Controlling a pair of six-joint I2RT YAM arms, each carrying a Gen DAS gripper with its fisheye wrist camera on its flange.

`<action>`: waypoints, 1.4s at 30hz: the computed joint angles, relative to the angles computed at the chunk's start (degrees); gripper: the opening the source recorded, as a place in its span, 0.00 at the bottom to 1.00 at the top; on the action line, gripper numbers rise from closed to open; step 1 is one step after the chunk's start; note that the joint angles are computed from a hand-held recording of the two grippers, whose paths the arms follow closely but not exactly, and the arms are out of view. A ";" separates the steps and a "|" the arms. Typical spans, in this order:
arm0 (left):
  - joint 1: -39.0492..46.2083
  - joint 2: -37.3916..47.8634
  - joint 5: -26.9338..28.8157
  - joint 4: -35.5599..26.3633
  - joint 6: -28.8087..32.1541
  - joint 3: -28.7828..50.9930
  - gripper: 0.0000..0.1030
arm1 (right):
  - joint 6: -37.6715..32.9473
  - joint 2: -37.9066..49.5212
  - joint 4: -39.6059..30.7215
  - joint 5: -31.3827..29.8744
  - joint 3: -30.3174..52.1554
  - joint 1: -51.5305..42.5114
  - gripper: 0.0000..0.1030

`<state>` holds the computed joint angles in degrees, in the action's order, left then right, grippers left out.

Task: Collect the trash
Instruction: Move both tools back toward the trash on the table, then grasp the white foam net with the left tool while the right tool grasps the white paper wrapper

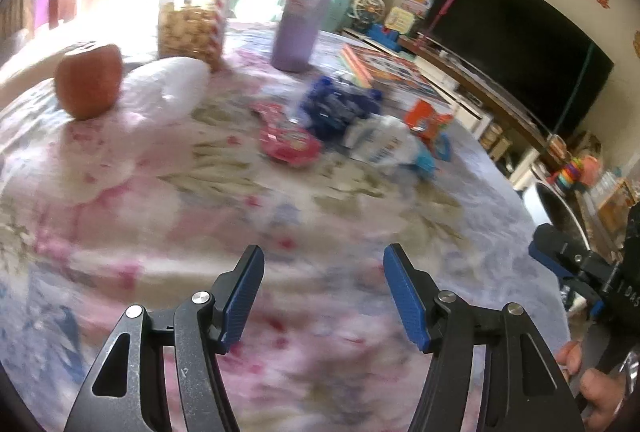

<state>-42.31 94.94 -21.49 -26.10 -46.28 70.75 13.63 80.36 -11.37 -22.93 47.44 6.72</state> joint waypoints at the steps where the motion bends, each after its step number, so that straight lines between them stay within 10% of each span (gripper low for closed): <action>1: 0.79 -0.51 -0.02 -0.07 0.47 -0.33 0.60 | 0.45 0.67 0.53 0.39 0.43 0.85 0.82; 27: 20.66 9.25 0.93 0.01 12.63 10.40 0.71 | 2.11 24.23 2.78 7.09 21.73 13.96 0.79; 30: 21.70 11.84 1.25 0.96 14.29 12.23 0.65 | 0.81 26.99 1.61 8.77 24.59 14.77 0.64; 33: 22.45 14.16 3.62 0.83 15.74 13.75 0.31 | -0.25 29.14 -0.59 9.99 26.71 15.00 0.28; 35: 22.24 15.26 4.82 1.11 16.43 14.08 0.13 | 0.22 29.02 -0.20 9.21 26.13 14.57 0.24; 42: 18.57 13.68 7.08 4.74 15.71 10.92 0.10 | 0.97 21.97 1.26 6.17 18.74 11.74 0.22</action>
